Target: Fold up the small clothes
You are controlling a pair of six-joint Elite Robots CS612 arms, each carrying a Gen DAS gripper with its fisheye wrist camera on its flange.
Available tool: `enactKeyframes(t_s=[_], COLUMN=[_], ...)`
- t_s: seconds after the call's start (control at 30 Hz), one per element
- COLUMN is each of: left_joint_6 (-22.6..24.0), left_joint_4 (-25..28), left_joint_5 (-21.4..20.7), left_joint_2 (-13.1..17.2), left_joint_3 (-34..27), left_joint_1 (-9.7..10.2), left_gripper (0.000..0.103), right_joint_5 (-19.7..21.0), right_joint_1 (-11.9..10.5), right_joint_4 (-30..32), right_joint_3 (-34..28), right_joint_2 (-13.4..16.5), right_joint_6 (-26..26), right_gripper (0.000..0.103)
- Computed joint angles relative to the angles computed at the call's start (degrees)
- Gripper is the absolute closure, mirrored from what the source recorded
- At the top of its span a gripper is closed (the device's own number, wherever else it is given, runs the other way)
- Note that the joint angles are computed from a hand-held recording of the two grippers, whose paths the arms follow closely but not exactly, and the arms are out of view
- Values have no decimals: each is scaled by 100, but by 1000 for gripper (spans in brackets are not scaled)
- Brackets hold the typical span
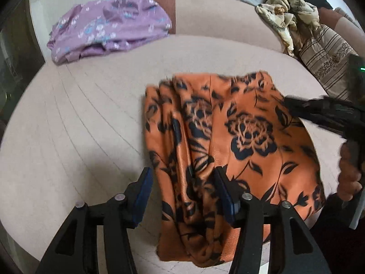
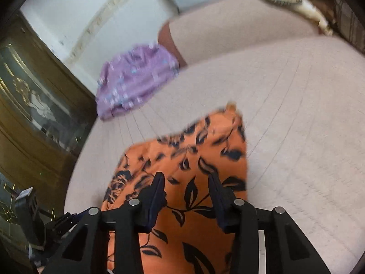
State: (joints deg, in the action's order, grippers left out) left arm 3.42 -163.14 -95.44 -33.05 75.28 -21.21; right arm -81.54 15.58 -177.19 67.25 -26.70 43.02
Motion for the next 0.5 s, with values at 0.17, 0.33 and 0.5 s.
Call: enactKeyframes(t_s=[0.17, 0.33, 0.5], left_joint_6=[-454, -430, -140], left_joint_4=[84, -659, -719], left_joint_5=[-182, 426, 1046], left_joint_2=[-22, -320, -335], left_joint_3=[22, 529, 724], left_joint_1=[98, -10, -170], left_gripper=[29, 29, 27], right_joint_5=[-237, -325, -65], right_joint_1=[103, 202, 343], right_joint_4=[704, 290, 327], right_joint_3=[-248, 378, 762], right_joint_2=[103, -341, -516], right_joint_6=[-177, -503, -532], right_gripper=[62, 62, 62])
